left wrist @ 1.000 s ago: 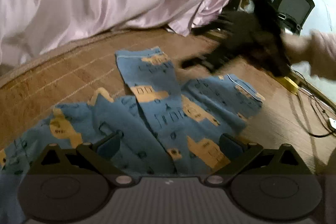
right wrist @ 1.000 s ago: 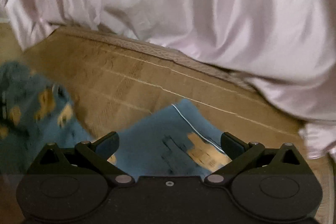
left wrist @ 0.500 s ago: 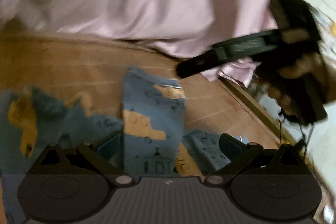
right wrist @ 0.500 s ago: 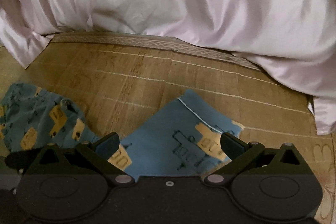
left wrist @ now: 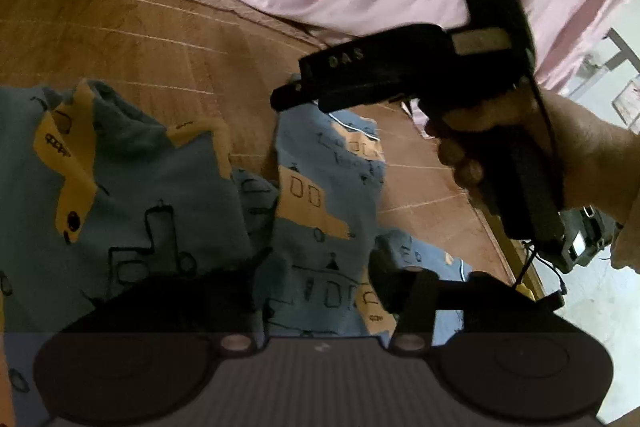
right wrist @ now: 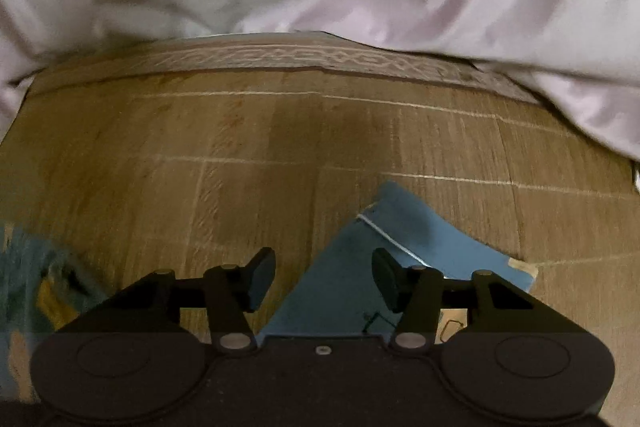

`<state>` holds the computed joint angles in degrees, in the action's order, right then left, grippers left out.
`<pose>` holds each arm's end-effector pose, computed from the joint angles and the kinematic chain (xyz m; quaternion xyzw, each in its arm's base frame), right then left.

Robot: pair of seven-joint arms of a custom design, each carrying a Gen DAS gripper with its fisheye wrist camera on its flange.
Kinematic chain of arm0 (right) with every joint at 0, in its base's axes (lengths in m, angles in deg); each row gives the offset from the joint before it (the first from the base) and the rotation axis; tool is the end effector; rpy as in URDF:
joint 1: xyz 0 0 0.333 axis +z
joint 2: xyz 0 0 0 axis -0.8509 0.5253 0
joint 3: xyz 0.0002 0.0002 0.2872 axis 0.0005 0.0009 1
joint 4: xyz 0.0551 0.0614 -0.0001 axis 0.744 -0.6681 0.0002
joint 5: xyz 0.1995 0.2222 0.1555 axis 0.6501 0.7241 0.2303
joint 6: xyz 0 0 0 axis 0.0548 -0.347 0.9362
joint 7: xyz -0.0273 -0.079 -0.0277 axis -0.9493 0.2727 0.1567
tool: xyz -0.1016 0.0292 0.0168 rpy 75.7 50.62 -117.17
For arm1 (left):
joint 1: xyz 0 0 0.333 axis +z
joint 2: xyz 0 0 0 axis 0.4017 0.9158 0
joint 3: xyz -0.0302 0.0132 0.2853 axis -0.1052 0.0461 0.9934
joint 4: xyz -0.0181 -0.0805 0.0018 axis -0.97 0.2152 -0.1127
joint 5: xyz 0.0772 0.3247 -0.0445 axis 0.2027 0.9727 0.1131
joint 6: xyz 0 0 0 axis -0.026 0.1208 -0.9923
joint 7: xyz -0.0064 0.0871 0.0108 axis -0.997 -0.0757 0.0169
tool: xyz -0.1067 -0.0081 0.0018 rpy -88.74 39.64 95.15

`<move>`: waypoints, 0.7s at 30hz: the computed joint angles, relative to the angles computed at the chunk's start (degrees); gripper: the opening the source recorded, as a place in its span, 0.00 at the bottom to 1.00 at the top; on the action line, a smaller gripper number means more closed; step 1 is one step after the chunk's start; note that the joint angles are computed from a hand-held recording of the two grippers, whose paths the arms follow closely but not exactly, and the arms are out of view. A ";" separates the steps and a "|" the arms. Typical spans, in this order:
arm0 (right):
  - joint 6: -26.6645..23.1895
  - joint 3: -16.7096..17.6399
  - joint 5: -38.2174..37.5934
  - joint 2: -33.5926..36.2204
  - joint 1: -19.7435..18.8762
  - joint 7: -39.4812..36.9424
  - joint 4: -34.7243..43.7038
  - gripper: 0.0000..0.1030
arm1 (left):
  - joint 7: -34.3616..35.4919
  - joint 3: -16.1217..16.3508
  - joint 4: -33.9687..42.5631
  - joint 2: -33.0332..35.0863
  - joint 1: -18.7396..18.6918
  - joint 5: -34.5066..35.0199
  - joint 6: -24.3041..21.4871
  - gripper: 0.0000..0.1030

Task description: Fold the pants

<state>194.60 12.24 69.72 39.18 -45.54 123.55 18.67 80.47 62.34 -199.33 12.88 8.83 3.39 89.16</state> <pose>0.6889 0.1696 0.4957 -0.7667 0.5871 -0.1776 0.1896 0.4936 -0.2355 0.4387 0.6311 -0.6211 0.4601 0.0650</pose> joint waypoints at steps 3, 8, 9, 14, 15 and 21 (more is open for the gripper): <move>0.07 -0.48 -0.16 1.06 0.27 1.87 1.46 0.54 | -3.91 0.30 0.68 0.46 -0.04 2.81 0.27 0.51; -0.95 -0.54 -0.67 1.10 0.27 1.90 1.76 0.54 | -7.55 -0.06 1.12 1.27 -0.17 6.34 2.52 0.52; -0.86 -0.53 -0.69 0.79 0.25 1.90 1.25 0.54 | -8.45 -0.11 1.43 1.58 -0.23 7.63 2.68 0.53; -2.61 -0.27 -0.21 1.79 0.14 1.68 3.09 0.53 | -11.30 -0.37 2.27 2.07 0.64 11.30 1.00 0.52; -2.96 -0.28 -0.18 2.12 0.25 1.74 3.72 0.53 | -11.44 -0.39 2.29 2.08 0.86 11.44 0.56 0.47; -7.82 -1.58 -1.22 7.63 1.80 3.47 13.13 0.50 | -15.70 0.01 2.20 2.37 2.13 13.17 -2.92 0.07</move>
<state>186.79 10.66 68.50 46.82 -43.73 127.02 31.80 64.77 62.36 -197.13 15.25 10.96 16.56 86.24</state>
